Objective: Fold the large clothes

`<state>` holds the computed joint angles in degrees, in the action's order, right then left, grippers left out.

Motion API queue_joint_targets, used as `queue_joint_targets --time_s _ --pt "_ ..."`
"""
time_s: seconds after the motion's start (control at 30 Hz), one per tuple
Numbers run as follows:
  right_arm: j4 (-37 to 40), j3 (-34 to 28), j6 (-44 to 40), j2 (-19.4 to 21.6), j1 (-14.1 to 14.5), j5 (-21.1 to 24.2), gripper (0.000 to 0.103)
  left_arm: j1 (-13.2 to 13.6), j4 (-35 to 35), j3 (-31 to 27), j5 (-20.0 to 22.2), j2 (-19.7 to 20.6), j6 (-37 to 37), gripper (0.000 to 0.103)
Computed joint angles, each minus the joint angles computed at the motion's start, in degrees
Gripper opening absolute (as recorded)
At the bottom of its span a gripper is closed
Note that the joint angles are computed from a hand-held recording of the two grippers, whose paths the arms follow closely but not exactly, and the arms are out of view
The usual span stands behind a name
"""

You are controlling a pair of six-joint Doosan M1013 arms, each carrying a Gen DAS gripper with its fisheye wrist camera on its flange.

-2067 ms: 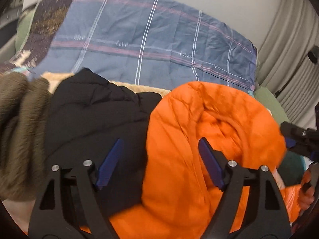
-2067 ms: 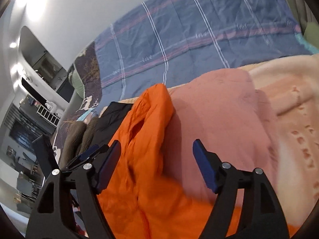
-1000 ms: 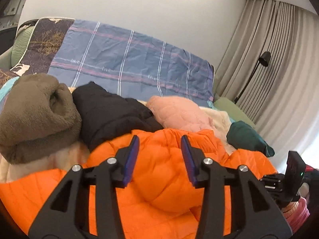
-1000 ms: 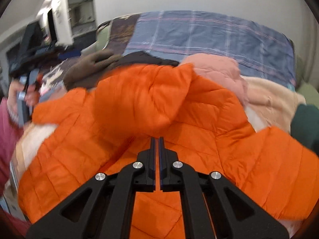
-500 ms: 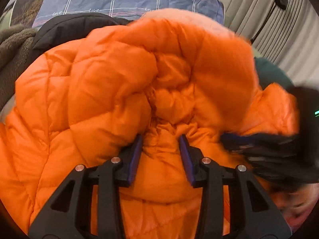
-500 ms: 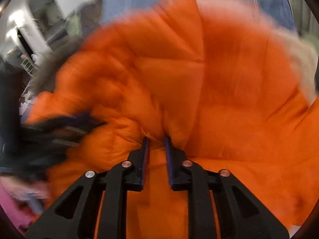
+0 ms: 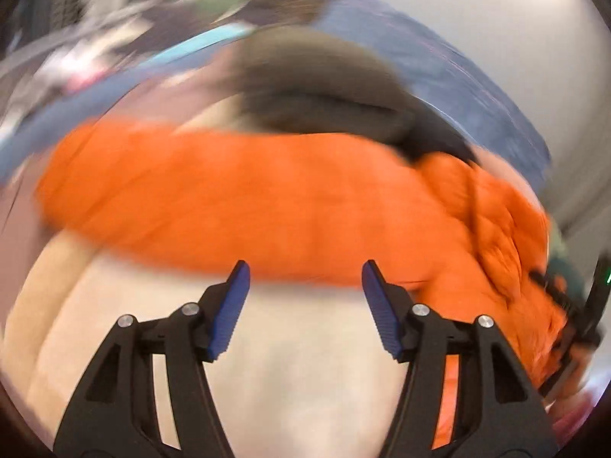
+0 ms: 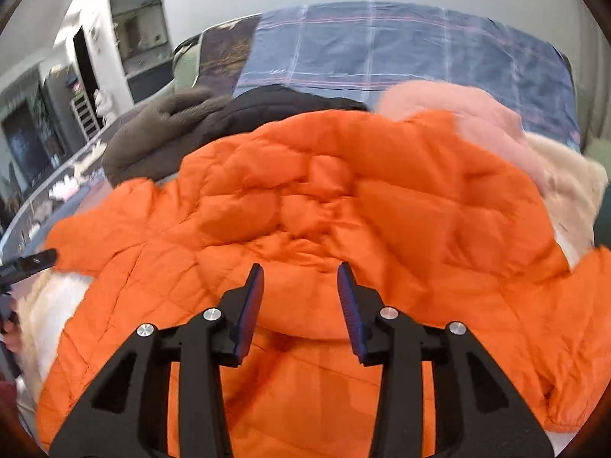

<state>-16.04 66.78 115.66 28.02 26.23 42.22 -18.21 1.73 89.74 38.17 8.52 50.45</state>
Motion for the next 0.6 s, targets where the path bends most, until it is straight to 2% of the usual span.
queue_joint_targets --time_s 0.03,0.07,0.1,0.2,0.3,0.4,0.47,0.5,0.53,0.6 --pt "-3.3 -1.6 2.9 1.7 0.5 3.2 0.057 1.6 -1.3 1.4 0.1 -0.8 -1.6 0.06" --pt "-6.4 -3.8 5.8 3.7 0.6 8.2 0.065 3.1 -2.2 2.7 0.1 -1.7 -3.7 0.06" --pt "-7.1 -5.2 8.0 5.4 0.5 10.7 0.08 4.5 -3.9 3.9 -0.7 -2.2 -4.1 0.061" --pt "-7.7 -5.9 10.3 6.2 0.5 11.0 0.083 7.1 -6.7 5.3 -1.6 -1.9 -6.7 0.065" --pt "-7.9 -5.0 10.5 5.9 0.6 9.7 0.084 8.3 -10.2 5.1 -3.0 -0.2 -7.7 0.066" --pt "-7.1 -4.7 10.6 5.8 0.4 8.7 0.084 8.7 -6.8 3.5 -3.4 1.8 -13.4 0.064" --pt "-7.5 -4.8 10.8 5.9 0.5 8.6 0.084 8.4 -2.0 2.1 -2.6 2.5 -18.6 0.04" --pt "-7.5 -4.9 10.8 6.0 0.5 8.6 0.085 8.4 -0.5 1.3 -2.3 2.9 -19.4 0.012" --pt "-7.4 -4.9 10.8 6.0 0.5 8.4 0.085 8.7 -0.9 1.0 -2.5 2.9 -18.5 0.004" --pt "-7.4 -4.1 10.8 5.5 0.4 8.2 0.085 8.1 1.8 -0.4 -3.2 2.6 -20.6 0.003"
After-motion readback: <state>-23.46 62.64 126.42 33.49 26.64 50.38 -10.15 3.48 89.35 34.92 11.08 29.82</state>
